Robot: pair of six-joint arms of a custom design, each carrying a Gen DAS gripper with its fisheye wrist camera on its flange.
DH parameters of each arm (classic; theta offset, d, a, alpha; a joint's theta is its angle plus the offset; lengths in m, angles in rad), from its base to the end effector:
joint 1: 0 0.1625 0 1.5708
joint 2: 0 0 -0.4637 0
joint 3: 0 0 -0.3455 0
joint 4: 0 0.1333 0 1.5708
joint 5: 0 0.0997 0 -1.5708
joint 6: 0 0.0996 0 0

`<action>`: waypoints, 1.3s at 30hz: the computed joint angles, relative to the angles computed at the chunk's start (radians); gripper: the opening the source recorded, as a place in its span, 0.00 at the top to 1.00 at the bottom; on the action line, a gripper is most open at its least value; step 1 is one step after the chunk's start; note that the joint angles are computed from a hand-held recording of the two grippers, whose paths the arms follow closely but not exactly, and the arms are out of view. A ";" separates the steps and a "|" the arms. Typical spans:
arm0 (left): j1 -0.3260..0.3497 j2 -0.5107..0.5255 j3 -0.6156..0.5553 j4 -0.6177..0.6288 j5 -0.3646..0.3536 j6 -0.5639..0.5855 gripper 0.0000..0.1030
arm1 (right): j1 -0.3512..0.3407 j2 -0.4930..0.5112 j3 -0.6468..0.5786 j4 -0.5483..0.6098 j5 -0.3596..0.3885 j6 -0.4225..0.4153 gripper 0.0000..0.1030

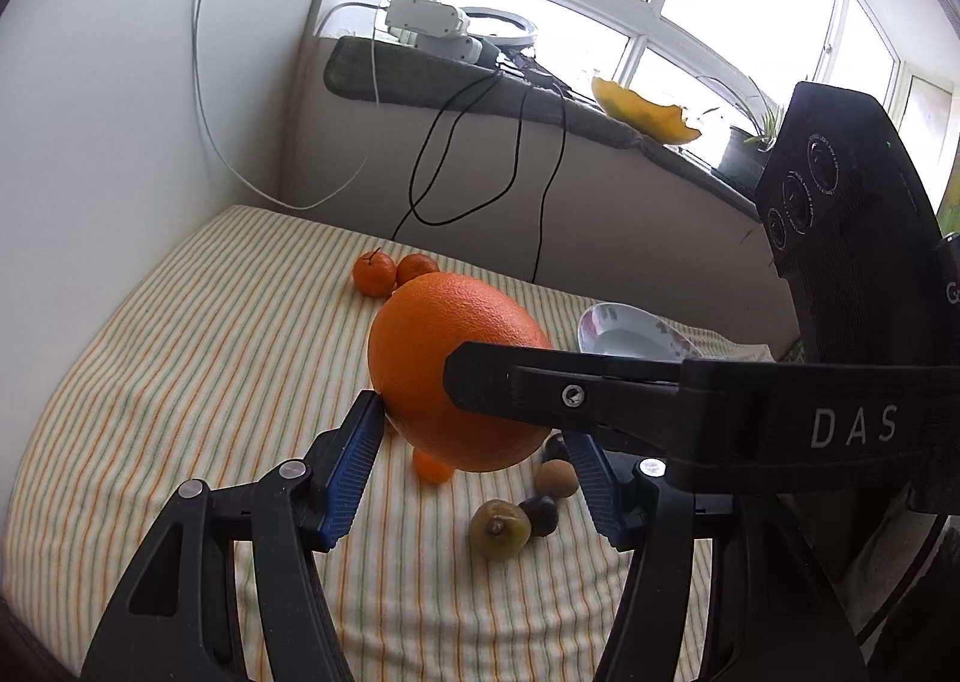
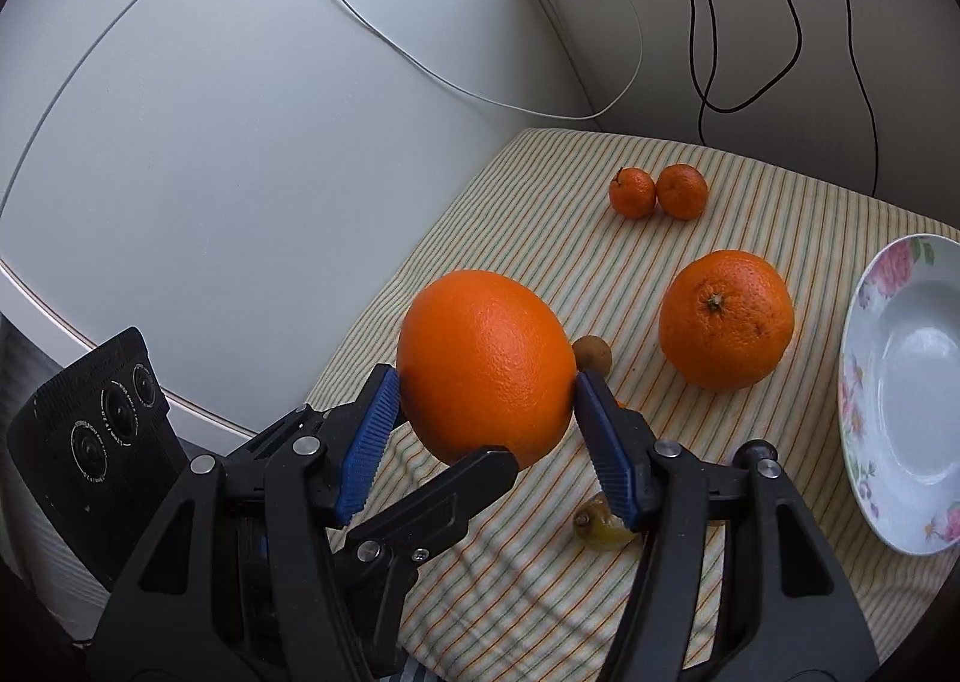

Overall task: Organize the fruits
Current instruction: 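Lift the large orange with the right tool and lower it into the white plate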

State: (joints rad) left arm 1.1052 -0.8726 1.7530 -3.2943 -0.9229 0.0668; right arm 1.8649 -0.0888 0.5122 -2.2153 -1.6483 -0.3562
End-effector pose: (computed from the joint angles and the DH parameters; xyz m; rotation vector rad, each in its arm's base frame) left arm -0.1162 -0.6620 0.2729 0.2836 2.4184 -1.2185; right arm 0.3799 -0.8210 -0.0133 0.9586 -2.8844 0.3336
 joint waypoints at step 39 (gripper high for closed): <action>-0.022 0.312 -0.471 0.432 -0.145 0.083 0.43 | -0.145 -0.221 0.234 -0.295 -0.197 0.048 0.42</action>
State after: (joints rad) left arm 1.0835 -0.5602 1.2817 -2.8624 -1.0678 0.1500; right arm 1.7195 -0.3102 0.7460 -2.5101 -1.8458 -0.3081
